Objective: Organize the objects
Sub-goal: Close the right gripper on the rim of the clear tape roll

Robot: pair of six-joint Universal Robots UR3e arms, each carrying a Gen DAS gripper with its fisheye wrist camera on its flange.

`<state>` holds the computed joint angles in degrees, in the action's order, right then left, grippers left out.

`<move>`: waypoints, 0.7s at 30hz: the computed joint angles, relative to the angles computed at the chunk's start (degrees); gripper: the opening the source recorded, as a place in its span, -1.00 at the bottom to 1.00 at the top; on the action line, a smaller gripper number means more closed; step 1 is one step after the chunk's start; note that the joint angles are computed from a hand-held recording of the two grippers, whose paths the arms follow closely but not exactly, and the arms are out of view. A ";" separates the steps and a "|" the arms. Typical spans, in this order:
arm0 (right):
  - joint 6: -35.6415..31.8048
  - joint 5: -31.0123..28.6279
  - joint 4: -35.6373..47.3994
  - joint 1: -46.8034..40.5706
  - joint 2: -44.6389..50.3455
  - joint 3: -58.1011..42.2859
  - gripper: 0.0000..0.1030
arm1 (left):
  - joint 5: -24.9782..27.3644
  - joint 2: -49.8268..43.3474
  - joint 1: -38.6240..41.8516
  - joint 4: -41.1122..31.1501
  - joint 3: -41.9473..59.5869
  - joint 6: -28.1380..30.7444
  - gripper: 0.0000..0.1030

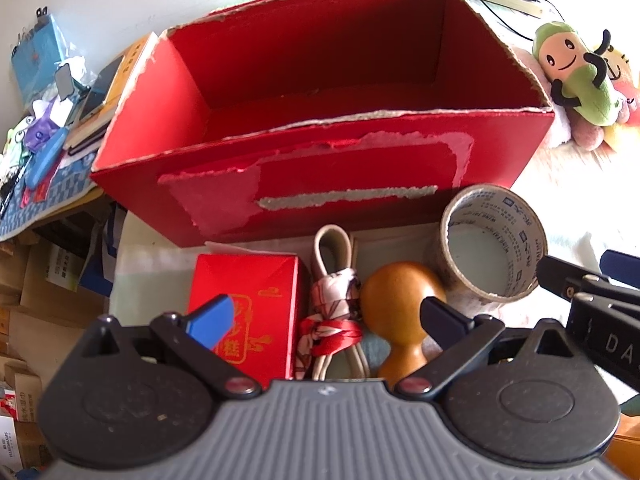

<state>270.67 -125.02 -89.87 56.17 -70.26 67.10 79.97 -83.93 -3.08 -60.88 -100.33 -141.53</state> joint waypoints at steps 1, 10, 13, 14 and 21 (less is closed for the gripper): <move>0.35 -0.03 0.91 0.14 0.40 -0.66 0.18 | -0.55 0.20 0.37 0.10 -0.31 0.35 0.92; 3.70 0.77 -0.47 0.59 -0.76 1.90 0.13 | -4.86 1.08 2.55 -4.69 0.83 3.97 0.68; 3.98 1.24 -1.32 0.14 -2.39 3.69 0.11 | -8.35 1.06 3.63 -6.10 2.09 5.07 0.56; 3.89 1.04 -2.31 0.05 -3.18 4.98 0.09 | -10.36 1.04 4.34 -7.07 2.56 5.50 0.46; -2.73 4.83 -17.22 -3.84 -10.10 17.86 -0.14 | -19.20 -1.46 5.06 -15.14 7.42 5.61 0.03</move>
